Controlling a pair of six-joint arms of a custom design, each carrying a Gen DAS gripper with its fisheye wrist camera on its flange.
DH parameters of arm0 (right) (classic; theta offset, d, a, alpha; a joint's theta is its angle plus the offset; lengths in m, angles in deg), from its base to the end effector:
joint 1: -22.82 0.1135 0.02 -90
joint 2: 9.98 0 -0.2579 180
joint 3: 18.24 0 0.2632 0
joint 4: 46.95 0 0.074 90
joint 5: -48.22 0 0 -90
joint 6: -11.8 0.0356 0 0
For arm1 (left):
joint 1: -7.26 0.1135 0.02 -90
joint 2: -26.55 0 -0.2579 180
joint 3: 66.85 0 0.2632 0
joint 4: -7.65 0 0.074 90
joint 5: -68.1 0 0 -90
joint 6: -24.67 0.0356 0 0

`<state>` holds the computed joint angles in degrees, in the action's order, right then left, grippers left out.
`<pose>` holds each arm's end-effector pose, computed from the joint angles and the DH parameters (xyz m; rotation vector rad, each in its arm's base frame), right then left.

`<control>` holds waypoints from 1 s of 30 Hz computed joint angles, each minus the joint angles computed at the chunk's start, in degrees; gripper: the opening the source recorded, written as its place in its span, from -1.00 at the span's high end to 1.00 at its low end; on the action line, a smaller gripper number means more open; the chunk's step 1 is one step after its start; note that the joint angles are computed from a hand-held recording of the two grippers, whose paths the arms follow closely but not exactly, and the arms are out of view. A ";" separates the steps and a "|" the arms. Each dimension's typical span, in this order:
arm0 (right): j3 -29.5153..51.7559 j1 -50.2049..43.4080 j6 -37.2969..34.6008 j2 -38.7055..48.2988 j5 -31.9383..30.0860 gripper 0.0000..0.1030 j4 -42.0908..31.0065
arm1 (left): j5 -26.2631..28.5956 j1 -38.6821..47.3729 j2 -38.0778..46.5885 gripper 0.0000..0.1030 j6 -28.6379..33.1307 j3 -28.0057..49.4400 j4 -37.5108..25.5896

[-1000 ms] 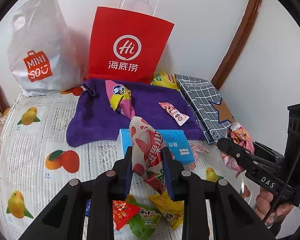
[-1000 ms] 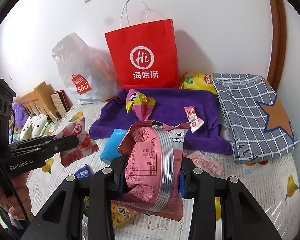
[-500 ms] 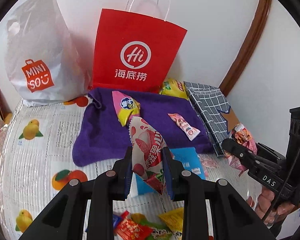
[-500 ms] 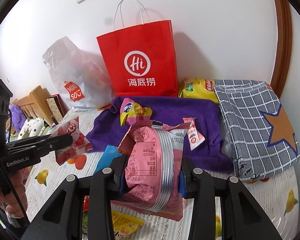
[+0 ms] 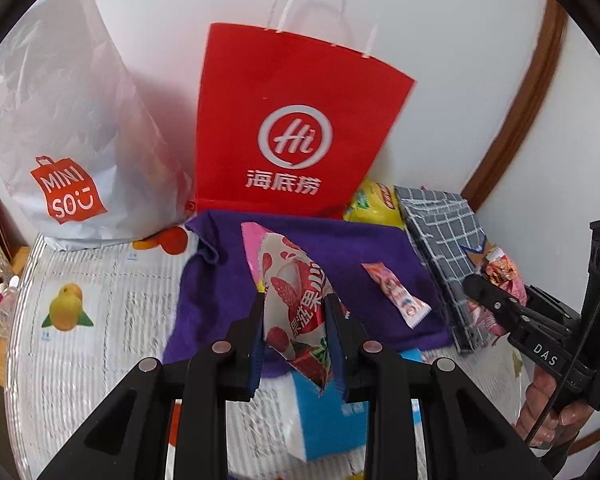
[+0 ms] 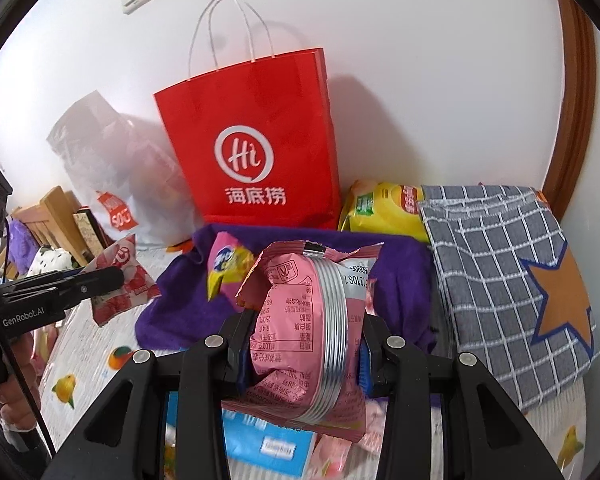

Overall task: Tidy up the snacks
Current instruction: 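Carry the biscuit pack and candy bag in both tools over the purple towel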

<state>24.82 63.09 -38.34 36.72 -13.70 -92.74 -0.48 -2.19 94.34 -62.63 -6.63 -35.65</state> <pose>0.1439 0.0999 0.2044 0.2042 2.2986 0.1069 0.2455 -0.0540 0.2345 0.4206 2.4046 -0.5108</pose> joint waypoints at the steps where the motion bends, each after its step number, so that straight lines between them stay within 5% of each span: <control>1: 0.08 -1.88 -1.80 0.83 -1.14 0.24 1.36 | -0.13 0.23 1.34 0.50 0.00 0.67 0.47; 17: 1.76 -18.20 -15.51 22.13 -12.91 0.24 19.69 | -0.25 1.41 24.67 0.50 0.89 8.89 7.07; 30: 3.63 -20.70 -17.34 36.78 -19.62 0.24 24.54 | -1.35 0.68 31.02 0.49 2.35 11.68 5.46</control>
<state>28.45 42.40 -55.68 73.49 -33.31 -68.20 -1.83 -1.51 125.36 -60.28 5.05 -30.19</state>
